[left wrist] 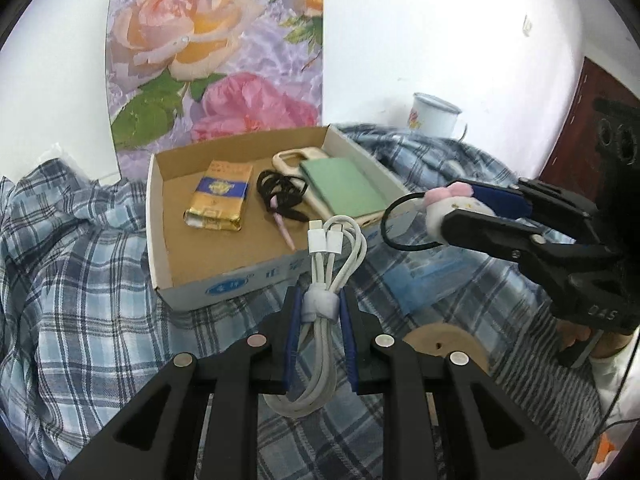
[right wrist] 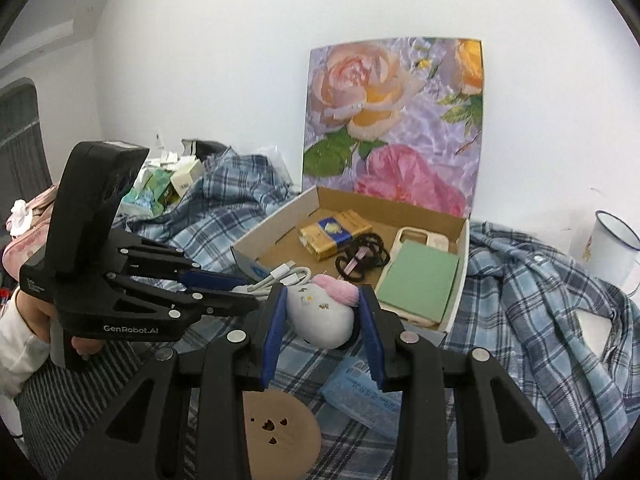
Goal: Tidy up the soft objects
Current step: 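Lift the USB cable with the left tool while the right tool lifts the plush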
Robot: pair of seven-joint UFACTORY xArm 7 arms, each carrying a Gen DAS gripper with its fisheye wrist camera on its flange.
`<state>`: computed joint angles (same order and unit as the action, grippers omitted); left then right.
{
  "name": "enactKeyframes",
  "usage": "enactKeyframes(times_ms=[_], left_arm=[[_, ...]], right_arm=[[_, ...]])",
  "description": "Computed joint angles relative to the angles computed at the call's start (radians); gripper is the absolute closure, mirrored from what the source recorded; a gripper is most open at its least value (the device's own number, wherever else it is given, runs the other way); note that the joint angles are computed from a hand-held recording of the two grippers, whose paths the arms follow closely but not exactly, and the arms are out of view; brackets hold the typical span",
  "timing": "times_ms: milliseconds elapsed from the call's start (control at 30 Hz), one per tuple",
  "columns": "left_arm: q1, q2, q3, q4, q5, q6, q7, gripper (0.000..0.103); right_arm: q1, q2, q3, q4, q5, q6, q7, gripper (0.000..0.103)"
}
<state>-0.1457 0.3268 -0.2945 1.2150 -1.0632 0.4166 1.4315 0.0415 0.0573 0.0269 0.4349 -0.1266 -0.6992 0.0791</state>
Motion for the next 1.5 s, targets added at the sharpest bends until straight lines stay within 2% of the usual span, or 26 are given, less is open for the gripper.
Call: enactKeyframes(times_ms=[133, 400, 733, 1100, 1267, 1500], left_arm=[[0.015, -0.037, -0.009, -0.018, -0.077, 0.038, 0.053, 0.082], [-0.013, -0.123, 0.045, -0.047, -0.202, 0.087, 0.142, 0.082], [-0.039, -0.194, 0.106, -0.034, -0.278, 0.124, 0.164, 0.082], [-0.065, -0.289, 0.148, -0.03, -0.386, 0.154, 0.233, 0.082], [-0.079, -0.307, 0.161, -0.009, -0.436, 0.153, 0.254, 0.082], [-0.097, -0.295, 0.156, 0.041, -0.459, 0.101, 0.265, 0.082]], right_arm=[[0.003, -0.023, 0.0, -0.015, 0.02, -0.019, -0.01, 0.068], [0.019, -0.071, 0.006, -0.039, 0.061, -0.039, -0.044, 0.068], [0.044, -0.185, 0.038, -0.038, 0.205, 0.007, -0.139, 0.068], [0.048, -0.297, 0.083, -0.028, 0.283, 0.003, -0.228, 0.068], [0.056, -0.314, 0.08, -0.021, 0.269, -0.022, -0.235, 0.068], [0.055, -0.319, 0.058, 0.015, 0.228, -0.021, -0.223, 0.068]])
